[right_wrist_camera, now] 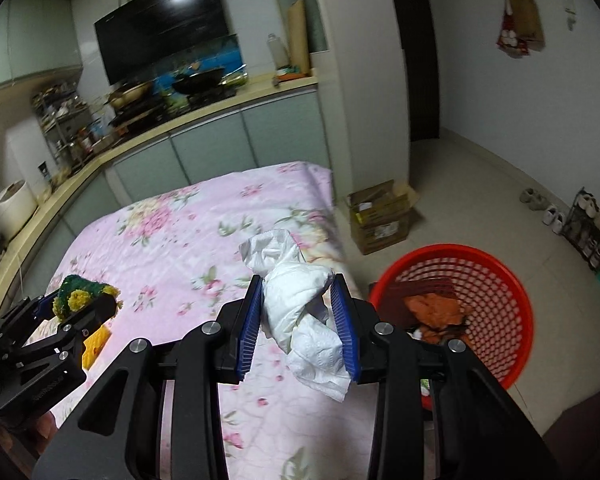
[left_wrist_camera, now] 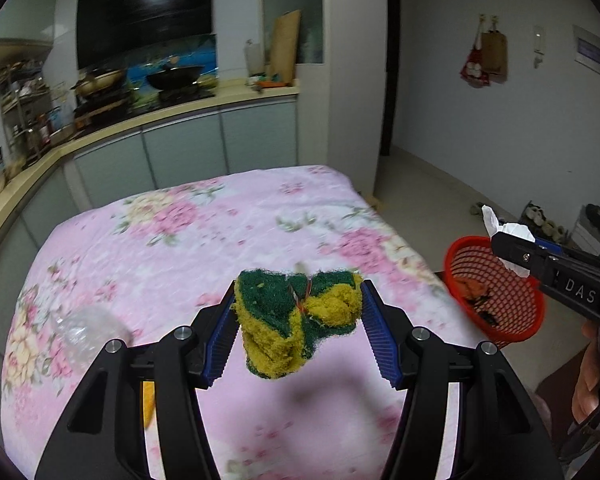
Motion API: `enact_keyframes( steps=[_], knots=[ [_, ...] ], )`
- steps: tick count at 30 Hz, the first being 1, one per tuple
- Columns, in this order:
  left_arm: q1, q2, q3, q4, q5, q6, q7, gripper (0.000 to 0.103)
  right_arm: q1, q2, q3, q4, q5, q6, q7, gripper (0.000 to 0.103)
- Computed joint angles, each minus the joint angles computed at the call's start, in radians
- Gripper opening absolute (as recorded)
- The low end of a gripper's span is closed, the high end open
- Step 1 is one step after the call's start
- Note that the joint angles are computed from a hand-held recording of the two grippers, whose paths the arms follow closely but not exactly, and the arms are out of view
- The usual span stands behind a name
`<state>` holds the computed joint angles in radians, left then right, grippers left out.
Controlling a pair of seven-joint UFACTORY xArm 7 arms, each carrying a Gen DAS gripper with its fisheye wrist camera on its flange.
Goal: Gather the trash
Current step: 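Carry the sponge and tissue in both tools over the red basket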
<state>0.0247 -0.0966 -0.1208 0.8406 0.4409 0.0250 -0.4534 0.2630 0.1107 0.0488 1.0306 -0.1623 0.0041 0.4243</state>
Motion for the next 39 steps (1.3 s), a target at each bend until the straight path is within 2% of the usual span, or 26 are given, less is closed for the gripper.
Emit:
enact_keyframes(
  steps=[10, 18, 22, 28, 30, 39],
  knots=[
    [-0.089, 0.063, 0.012, 0.090, -0.040, 0.000, 0.062, 0.056, -0.026, -0.049, -0.046, -0.040, -0.107, -0.001, 0.122, 0.034],
    [-0.170, 0.123, 0.027, 0.156, -0.252, 0.019, 0.267, 0.056, -0.063, -0.065, -0.046, -0.046, -0.198, 0.007, 0.212, 0.034],
    [-0.192, 0.149, 0.029, 0.185, -0.293, 0.022, 0.320, 0.056, -0.080, -0.061, -0.044, -0.038, -0.230, 0.022, 0.250, 0.034],
    [-0.205, 0.190, 0.010, 0.225, -0.385, 0.034, 0.416, 0.056, -0.096, -0.060, -0.051, -0.033, -0.274, 0.037, 0.299, 0.034],
    [-0.194, 0.208, -0.015, 0.244, -0.449, 0.045, 0.476, 0.056, -0.102, -0.058, -0.052, -0.030, -0.283, 0.042, 0.310, 0.034],
    [-0.205, 0.275, -0.054, 0.321, -0.554, 0.074, 0.592, 0.056, -0.124, -0.049, -0.069, -0.028, -0.319, 0.059, 0.367, 0.034]
  ],
)
